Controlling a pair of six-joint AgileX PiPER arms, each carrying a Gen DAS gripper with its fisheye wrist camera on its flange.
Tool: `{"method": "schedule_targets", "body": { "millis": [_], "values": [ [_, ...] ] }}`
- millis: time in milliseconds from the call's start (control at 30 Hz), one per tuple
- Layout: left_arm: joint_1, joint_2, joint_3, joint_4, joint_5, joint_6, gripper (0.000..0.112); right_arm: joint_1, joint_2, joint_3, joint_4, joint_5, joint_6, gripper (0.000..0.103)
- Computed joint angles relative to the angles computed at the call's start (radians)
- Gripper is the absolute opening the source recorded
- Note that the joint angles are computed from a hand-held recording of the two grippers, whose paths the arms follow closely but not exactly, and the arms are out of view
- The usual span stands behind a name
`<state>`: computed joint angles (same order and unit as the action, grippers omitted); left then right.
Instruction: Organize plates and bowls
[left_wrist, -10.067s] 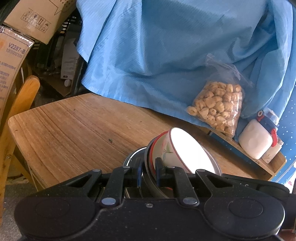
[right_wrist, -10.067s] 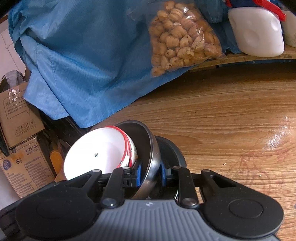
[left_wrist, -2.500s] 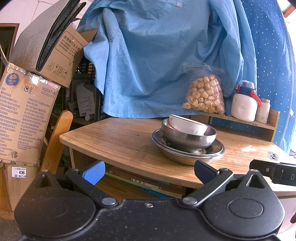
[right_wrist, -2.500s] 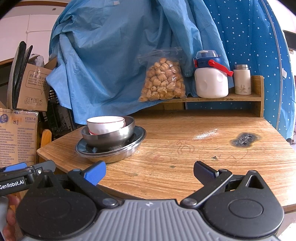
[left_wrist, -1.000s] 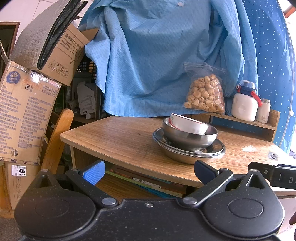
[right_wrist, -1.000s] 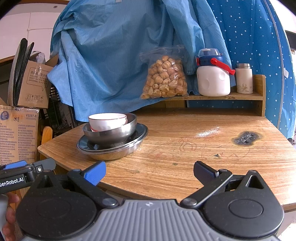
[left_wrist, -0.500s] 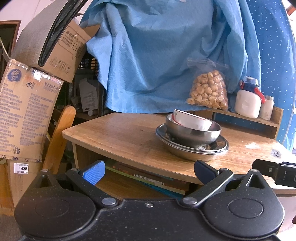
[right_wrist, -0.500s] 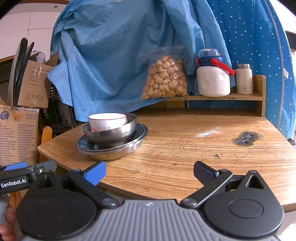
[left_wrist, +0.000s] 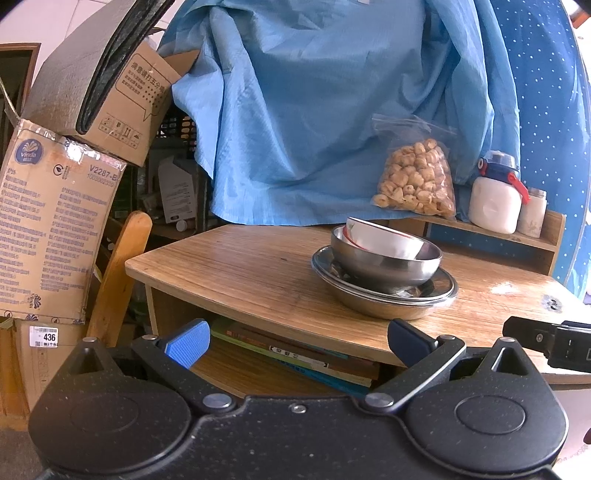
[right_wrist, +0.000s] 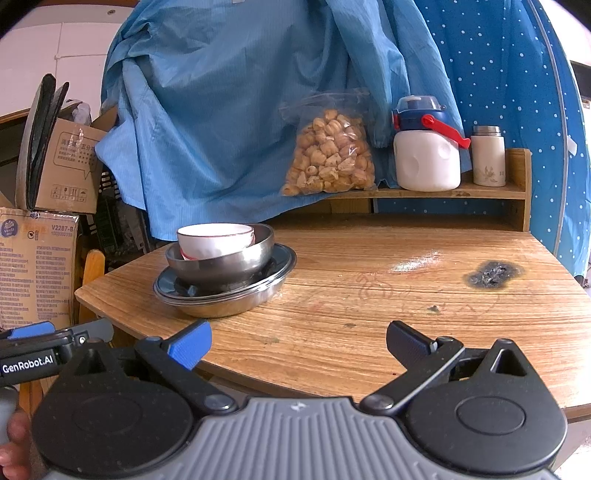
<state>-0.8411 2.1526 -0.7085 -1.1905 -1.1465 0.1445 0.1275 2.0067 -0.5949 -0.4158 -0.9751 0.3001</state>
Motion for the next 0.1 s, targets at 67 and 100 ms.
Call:
{"method": "schedule_targets", "body": {
  "millis": [67,100],
  "values": [
    [-0.002,0.001,-0.001,-0.003,-0.001,0.002,0.102,-0.001,-0.001,0.002,-0.001,-0.001,0.000,0.103],
    [-0.001,0.001,-0.001,-0.002,-0.001,0.002,0.102,-0.001,-0.001,0.002,-0.001,-0.001,0.000,0.103]
  ]
}}
